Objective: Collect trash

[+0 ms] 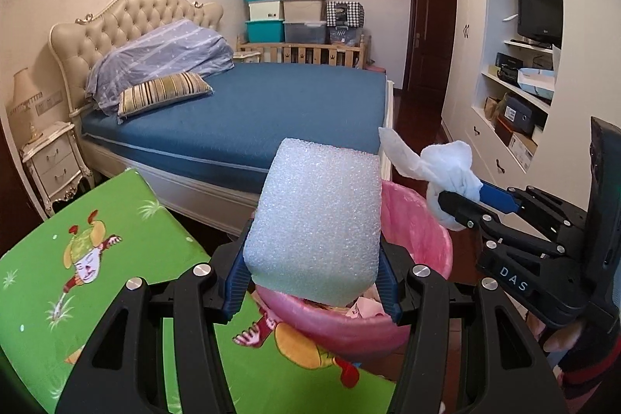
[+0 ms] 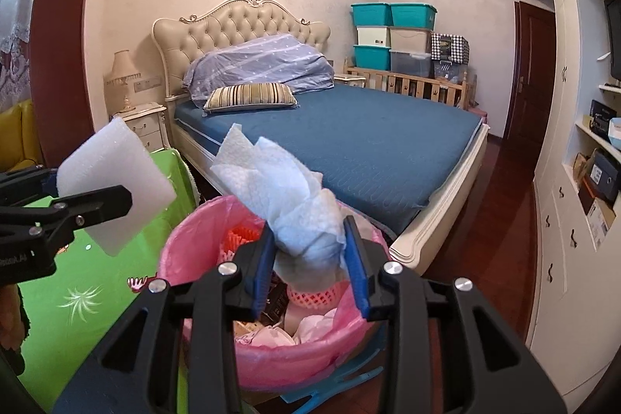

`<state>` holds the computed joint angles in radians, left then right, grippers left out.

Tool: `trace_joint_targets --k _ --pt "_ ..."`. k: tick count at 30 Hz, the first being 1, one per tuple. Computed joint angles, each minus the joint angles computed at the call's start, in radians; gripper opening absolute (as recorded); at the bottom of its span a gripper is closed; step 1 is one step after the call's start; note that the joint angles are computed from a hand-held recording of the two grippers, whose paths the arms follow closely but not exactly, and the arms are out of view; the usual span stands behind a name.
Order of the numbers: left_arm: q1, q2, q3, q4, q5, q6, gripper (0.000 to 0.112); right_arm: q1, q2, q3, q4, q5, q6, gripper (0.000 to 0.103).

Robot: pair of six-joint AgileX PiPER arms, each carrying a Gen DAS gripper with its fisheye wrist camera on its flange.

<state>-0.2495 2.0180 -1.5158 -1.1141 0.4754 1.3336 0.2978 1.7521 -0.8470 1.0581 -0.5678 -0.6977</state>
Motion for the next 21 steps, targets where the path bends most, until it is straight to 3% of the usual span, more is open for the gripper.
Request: trace_joint_targets --k 6,11,12,13,14,15,21 --pt "-0.022 0.077 -0.093 0.098 -0.009 -0.119 0.052 -0.05 0.028 -0.005 -0.101 0.041 0.088 0.035" --pt "-0.04 0.113 -0.127 0.105 -0.033 -0.121 0.053 -0.088 0.06 -0.055 -0.174 0.091 0.123 0.037" --pt "-0.044 0.128 -0.147 0.112 -0.035 -0.124 0.053 -0.106 0.063 -0.062 -0.211 0.111 0.147 0.046" --pt "-0.049 0.139 -0.162 0.13 -0.039 -0.136 0.061 -0.12 0.07 -0.066 -0.249 0.119 0.179 0.063" --pt "-0.054 0.148 -0.175 0.146 -0.045 -0.147 0.075 -0.136 0.077 -0.071 -0.281 0.121 0.213 0.071" --pt "-0.053 0.156 -0.181 0.126 -0.051 -0.129 0.08 -0.148 0.08 -0.073 -0.313 0.127 0.246 0.076" --pt "-0.034 0.137 -0.142 0.03 -0.082 -0.017 0.092 -0.183 0.024 -0.008 -0.437 0.106 0.405 0.077"
